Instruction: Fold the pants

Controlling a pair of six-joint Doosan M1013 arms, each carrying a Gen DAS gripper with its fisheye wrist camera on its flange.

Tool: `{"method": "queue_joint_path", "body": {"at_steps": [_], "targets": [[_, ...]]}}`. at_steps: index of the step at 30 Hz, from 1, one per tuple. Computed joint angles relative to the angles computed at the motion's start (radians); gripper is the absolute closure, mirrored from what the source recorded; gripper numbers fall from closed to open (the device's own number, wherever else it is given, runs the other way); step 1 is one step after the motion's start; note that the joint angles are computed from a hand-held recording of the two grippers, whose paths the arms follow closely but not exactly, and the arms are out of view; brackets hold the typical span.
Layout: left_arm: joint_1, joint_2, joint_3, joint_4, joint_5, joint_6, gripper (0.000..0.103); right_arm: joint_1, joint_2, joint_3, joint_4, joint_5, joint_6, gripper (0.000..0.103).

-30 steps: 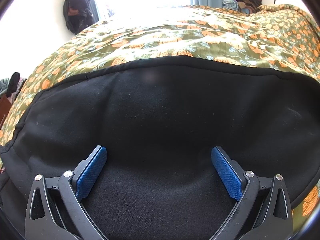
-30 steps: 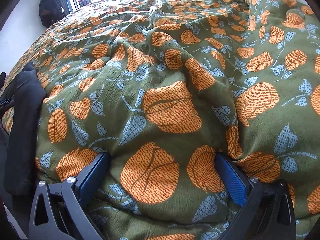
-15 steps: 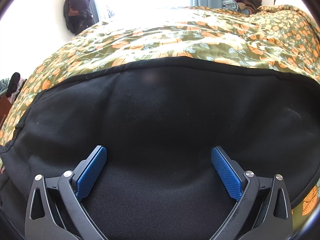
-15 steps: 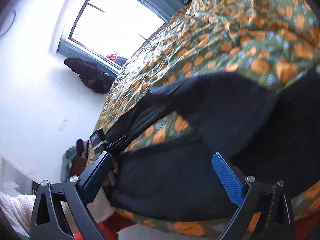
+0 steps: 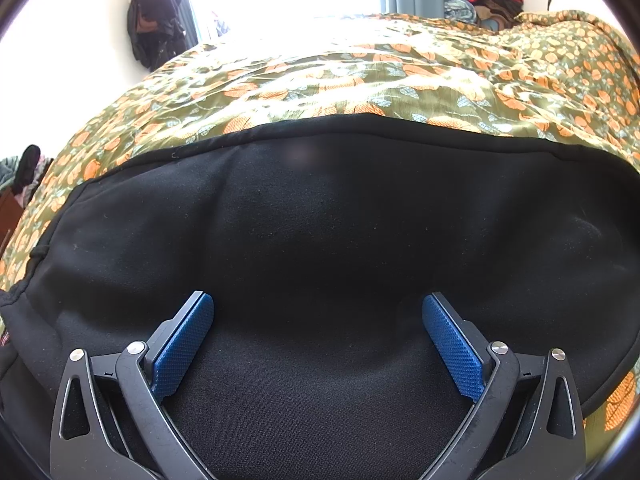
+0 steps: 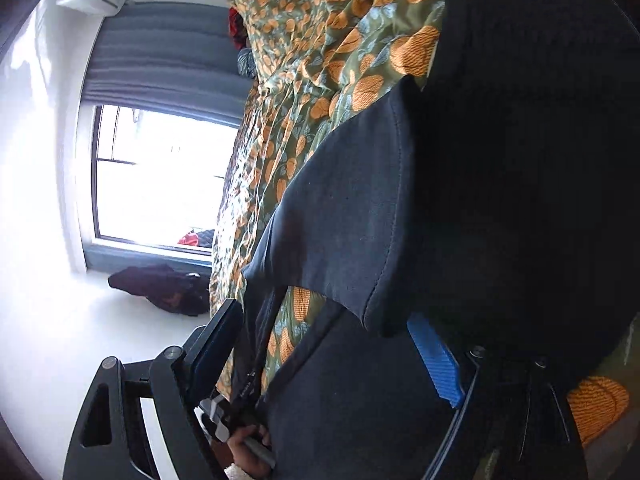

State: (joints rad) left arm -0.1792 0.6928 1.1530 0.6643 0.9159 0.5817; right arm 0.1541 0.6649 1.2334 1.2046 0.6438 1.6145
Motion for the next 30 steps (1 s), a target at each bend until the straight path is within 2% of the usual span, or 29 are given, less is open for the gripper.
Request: {"method": "queue_joint_path", "body": {"at_steps": [3,7,8,9,10,11,12,15,17,18,20,21,22,23,25,27,28,30], "targets": [[0.000,0.000,-0.001,0.000,0.000,0.000,0.001,-0.001,-0.002,0.007,-0.005,-0.025,0.044,0.019],[0.000,0.000,0.000,0.000,0.000,0.000,0.001,-0.001,0.027,-0.052,-0.122,0.008,0.129,0.024],[0.000,0.000,0.000,0.001,-0.001,-0.001,0.001,-0.001,0.027,-0.062,-0.183,0.018,0.158,0.033],[0.000,0.000,0.000,0.001,-0.001,-0.001,0.001,-0.001,0.024,-0.067,-0.250,0.024,0.191,0.051],[0.000,0.000,0.000,0.001,-0.001,-0.001,0.000,-0.001,0.021,-0.067,-0.319,0.029,0.223,0.064],[0.000,-0.001,0.001,0.001,-0.001,-0.002,0.000,0.000,0.024,-0.071,-0.373,0.039,0.241,0.090],[0.000,-0.001,0.001,0.001,-0.001,-0.002,0.000,-0.003,0.025,-0.069,-0.374,0.043,0.217,0.093],[0.000,0.000,-0.002,-0.003,0.002,0.002,0.001,-0.008,0.010,-0.070,-0.377,0.043,0.113,0.094],[0.001,0.003,-0.014,-0.022,0.016,0.019,0.000,-0.012,-0.008,-0.069,-0.331,0.031,-0.010,0.094],[0.003,0.007,-0.030,-0.047,0.040,0.044,0.000,-0.014,-0.018,-0.069,-0.303,0.027,-0.080,0.094],[0.006,0.018,-0.093,-0.124,0.136,0.109,0.001,-0.020,-0.040,-0.065,-0.265,0.019,-0.199,0.094],[0.007,0.005,-0.094,-0.151,0.130,0.106,0.001,-0.024,-0.050,-0.061,-0.243,0.015,-0.254,0.094],[0.009,-0.022,-0.071,-0.184,0.072,0.097,0.001,-0.028,-0.061,-0.056,-0.225,0.014,-0.304,0.094],[0.016,-0.052,-0.037,-0.232,-0.019,0.090,0.001,-0.032,-0.071,-0.048,-0.205,0.014,-0.350,0.094],[0.040,-0.069,-0.034,-0.420,-0.120,0.147,0.001,-0.041,-0.090,-0.029,-0.161,0.024,-0.424,0.094],[0.072,-0.049,-0.075,-0.662,-0.156,0.247,0.001,-0.050,-0.102,-0.015,-0.128,0.040,-0.461,0.094],[0.083,-0.035,-0.096,-0.738,-0.167,0.260,0.001,-0.054,-0.105,-0.008,-0.110,0.048,-0.472,0.095],[0.091,-0.004,-0.142,-0.793,-0.182,0.244,0.001,-0.068,-0.123,0.021,-0.057,0.072,-0.502,0.095]]}}
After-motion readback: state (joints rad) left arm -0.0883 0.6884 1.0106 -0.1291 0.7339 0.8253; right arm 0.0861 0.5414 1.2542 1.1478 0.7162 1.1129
